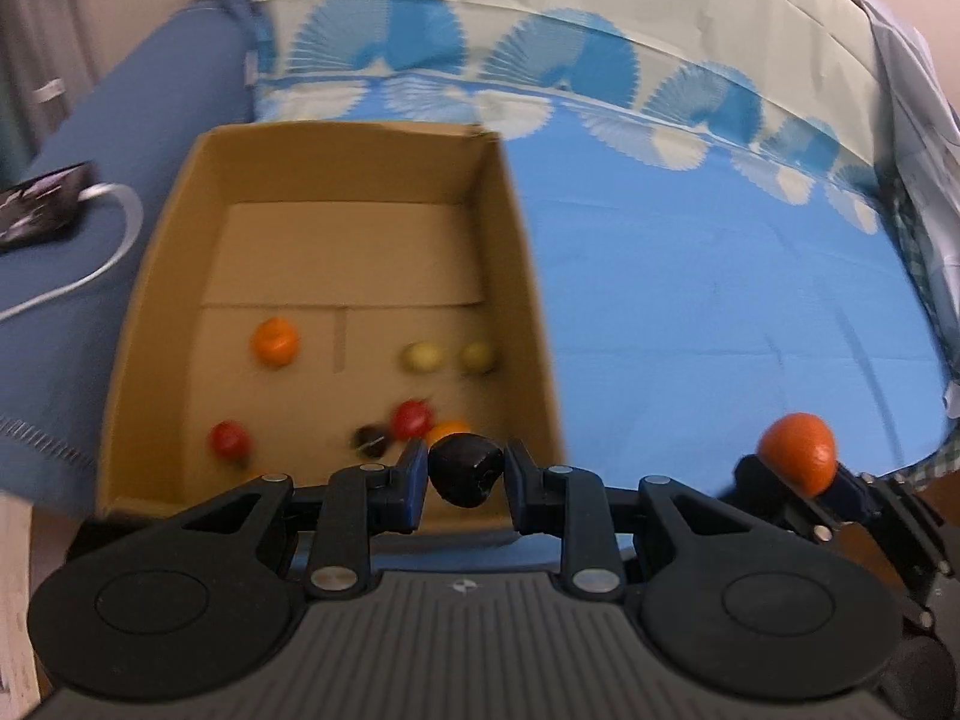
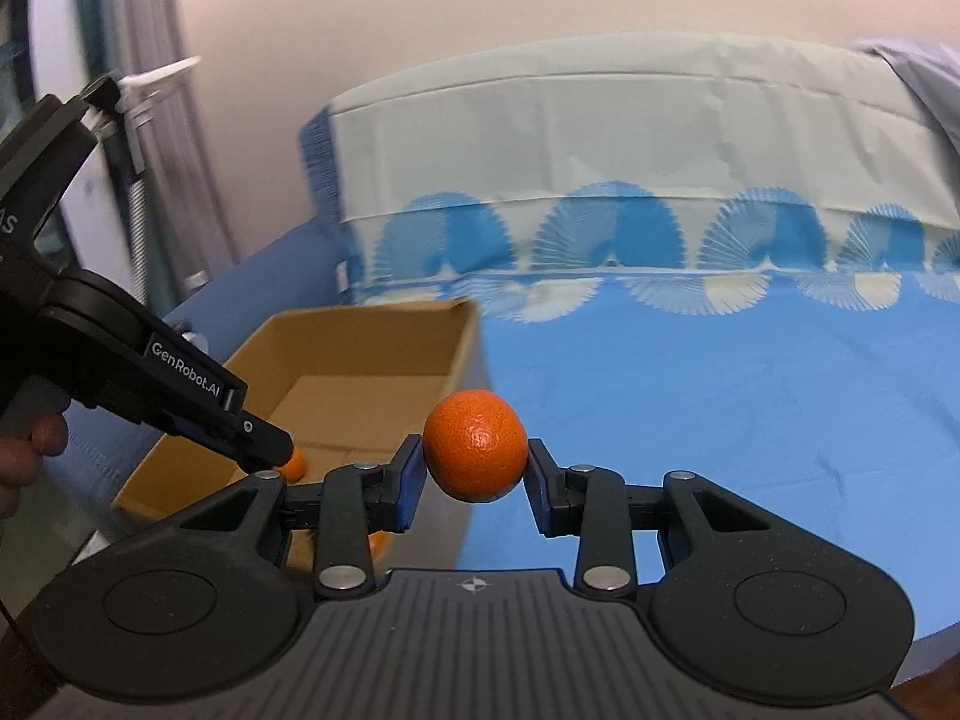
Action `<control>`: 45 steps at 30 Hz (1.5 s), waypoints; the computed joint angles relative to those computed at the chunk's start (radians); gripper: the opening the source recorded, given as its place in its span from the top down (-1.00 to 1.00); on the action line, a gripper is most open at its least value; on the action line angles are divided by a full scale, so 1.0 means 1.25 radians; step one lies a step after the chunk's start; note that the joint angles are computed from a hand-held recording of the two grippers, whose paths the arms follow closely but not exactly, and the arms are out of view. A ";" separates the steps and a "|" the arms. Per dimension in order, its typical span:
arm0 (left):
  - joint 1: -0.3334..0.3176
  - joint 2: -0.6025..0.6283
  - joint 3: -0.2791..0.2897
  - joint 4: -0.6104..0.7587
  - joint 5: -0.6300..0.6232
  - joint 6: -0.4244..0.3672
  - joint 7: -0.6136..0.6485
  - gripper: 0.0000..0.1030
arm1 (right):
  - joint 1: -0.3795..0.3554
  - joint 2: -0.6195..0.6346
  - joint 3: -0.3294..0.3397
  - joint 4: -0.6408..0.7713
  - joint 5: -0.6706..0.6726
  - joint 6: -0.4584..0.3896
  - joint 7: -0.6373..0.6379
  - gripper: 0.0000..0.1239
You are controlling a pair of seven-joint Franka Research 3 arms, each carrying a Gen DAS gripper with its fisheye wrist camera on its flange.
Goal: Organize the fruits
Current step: 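Carry the dark cherry and orange over the box and release both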
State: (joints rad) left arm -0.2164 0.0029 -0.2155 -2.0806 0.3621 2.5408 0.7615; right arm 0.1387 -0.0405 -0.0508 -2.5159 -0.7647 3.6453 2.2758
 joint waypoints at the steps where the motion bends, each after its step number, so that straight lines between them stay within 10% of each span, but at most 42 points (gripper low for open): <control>1: 0.001 -0.029 0.002 -0.033 0.012 0.007 -0.016 0.42 | 0.003 -0.014 0.004 -0.012 -0.001 -0.002 -0.003 0.41; 24: 0.027 -0.267 0.010 -0.297 -0.061 0.104 -0.060 0.42 | 0.172 -0.150 0.027 -0.147 0.368 -0.032 -0.409 0.40; 38: 0.054 -0.214 0.012 -0.256 -0.052 0.089 -0.063 0.41 | 0.239 -0.076 -0.048 -0.064 0.268 -0.092 -0.361 0.40; 45: 0.069 -0.154 0.025 -0.196 -0.029 0.079 -0.015 0.41 | 0.226 0.007 -0.066 0.051 0.073 -0.133 -0.163 0.40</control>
